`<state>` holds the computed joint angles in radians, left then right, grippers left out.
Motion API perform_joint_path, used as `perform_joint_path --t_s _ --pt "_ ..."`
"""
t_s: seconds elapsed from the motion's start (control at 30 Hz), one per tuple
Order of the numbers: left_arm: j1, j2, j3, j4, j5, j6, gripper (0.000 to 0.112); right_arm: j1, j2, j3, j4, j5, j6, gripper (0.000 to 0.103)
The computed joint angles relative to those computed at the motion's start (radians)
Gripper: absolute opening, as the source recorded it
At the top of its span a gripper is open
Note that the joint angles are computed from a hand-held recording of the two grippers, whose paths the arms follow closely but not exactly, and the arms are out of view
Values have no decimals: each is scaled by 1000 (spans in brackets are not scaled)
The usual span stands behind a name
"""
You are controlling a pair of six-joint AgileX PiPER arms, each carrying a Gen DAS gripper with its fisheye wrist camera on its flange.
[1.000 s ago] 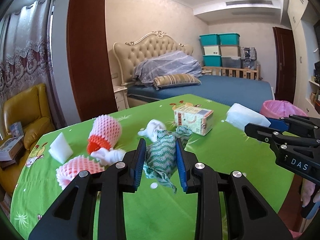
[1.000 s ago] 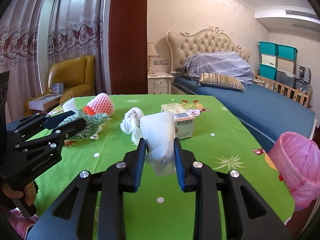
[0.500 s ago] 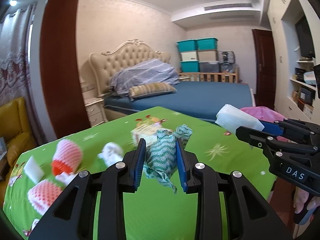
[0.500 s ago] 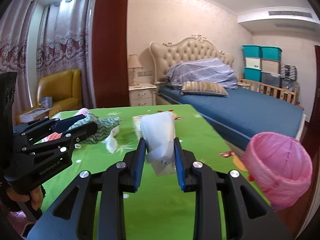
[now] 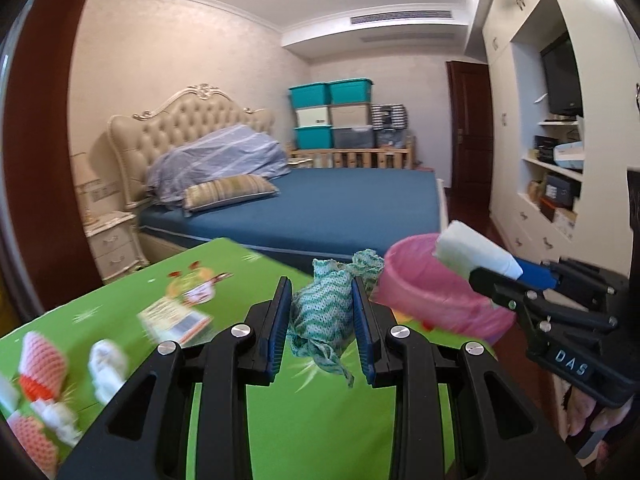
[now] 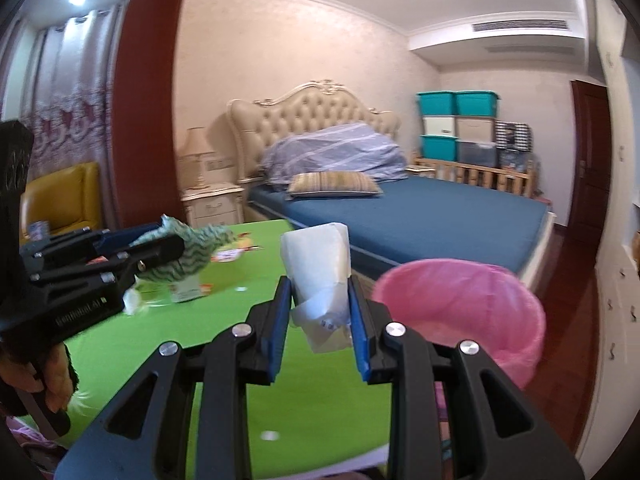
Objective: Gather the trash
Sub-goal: 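Carry the tissue and zigzag cloth over the wastebasket and open both tools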
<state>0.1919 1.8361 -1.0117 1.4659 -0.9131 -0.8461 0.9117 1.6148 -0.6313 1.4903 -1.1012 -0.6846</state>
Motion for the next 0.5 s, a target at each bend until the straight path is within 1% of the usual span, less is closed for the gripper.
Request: perform_joint_path --t_s 0.17,0.33,0.43,0.5 --pt "-139 28 -77 27 72 -136 29 -89 -62 99 -15 5 23 28" --pt "-267 81 -184 73 141 -286 29 -206 -123 190 -63 35 60 28" --pt "-338 102 -224 80 190 -335 29 -288 -149 236 -115 71 101 28" --pt "-385 115 -247 80 220 -356 29 -358 -156 259 -170 113 138 28"
